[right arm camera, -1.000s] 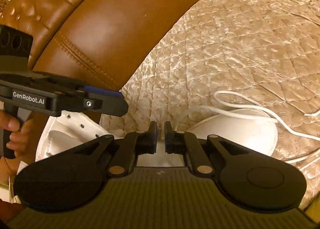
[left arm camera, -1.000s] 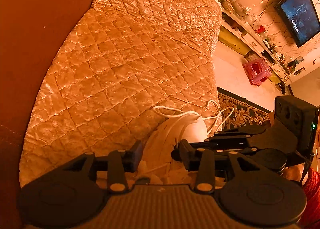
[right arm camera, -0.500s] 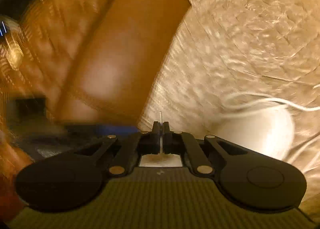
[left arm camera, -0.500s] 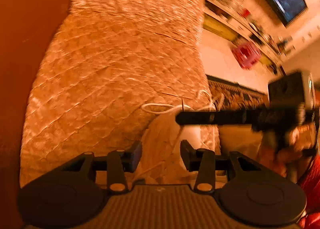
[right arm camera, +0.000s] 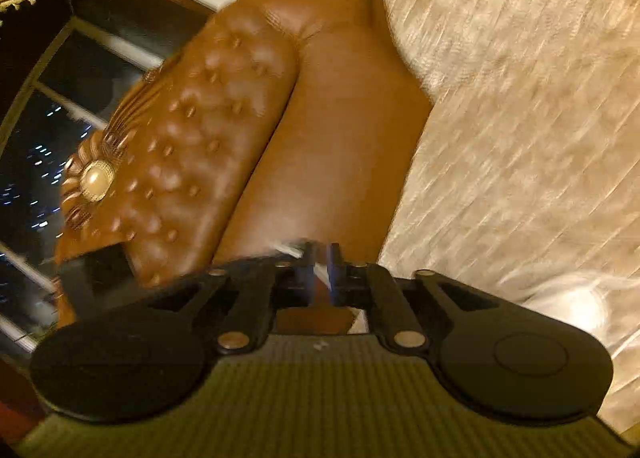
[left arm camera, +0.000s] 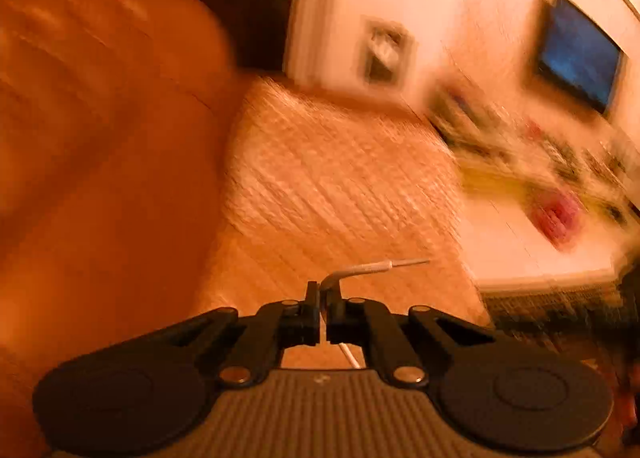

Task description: Lace up shoes with both hands

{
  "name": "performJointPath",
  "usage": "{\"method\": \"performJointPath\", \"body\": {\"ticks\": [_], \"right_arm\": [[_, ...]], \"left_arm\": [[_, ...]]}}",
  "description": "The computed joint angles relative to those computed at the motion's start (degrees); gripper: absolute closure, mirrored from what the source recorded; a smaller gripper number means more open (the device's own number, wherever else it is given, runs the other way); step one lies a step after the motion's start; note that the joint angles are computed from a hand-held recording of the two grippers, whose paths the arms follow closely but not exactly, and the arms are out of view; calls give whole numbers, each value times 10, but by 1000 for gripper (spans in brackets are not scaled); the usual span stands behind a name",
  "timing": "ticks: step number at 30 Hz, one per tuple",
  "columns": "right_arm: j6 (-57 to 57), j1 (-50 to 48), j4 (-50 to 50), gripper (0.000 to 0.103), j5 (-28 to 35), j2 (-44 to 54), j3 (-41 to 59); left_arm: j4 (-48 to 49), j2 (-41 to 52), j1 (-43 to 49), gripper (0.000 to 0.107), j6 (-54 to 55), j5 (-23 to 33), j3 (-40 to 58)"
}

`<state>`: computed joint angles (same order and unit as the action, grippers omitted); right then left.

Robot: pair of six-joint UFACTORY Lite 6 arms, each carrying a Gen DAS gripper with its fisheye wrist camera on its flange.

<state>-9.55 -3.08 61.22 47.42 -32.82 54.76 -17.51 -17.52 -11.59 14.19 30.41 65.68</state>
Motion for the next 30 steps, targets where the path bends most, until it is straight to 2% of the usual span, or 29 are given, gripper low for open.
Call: {"method": "performJointPath", "body": {"ticks": [1, 4, 6, 8, 9, 12, 16, 20, 22, 25, 27, 30], "right_arm": [[1, -30, -16, 65, 18, -12, -9], [-21, -148, -44, 64, 120, -30, -35], [-43, -228, -54, 64, 176, -43, -64], [-61, -269, -61, 64, 204, -46, -85], [-73, -260, -60, 64, 206, -42, -87], [-80, -131, -69, 64, 153, -10, -65], [-102, 89, -99, 64, 75, 123, 32], [-26, 213, -218, 65, 7, 226, 110], [-5, 224, -248, 98, 3, 246, 125], [8, 211, -239, 99, 0, 244, 127], [-53, 165, -136, 99, -3, 220, 96], [-79, 82, 44, 99, 11, 168, 82]], "left_arm": [[21, 0, 34, 106, -2, 1, 27], [48, 28, 136, 106, 18, 1, 131], [12, 64, 211, 106, 56, 20, 214], [-11, 95, 270, 106, 74, 40, 292], [-20, 106, 294, 105, 78, 49, 325], [-46, 116, 338, 105, 85, 69, 384], [-51, 100, 346, 105, 80, 77, 388], [-94, 77, 375, 105, 110, 100, 369], [-119, 75, 390, 105, 128, 109, 358], [-159, 79, 404, 105, 170, 121, 330], [-192, 72, 396, 105, 207, 143, 285], [-210, 55, 349, 105, 246, 176, 190]]}}
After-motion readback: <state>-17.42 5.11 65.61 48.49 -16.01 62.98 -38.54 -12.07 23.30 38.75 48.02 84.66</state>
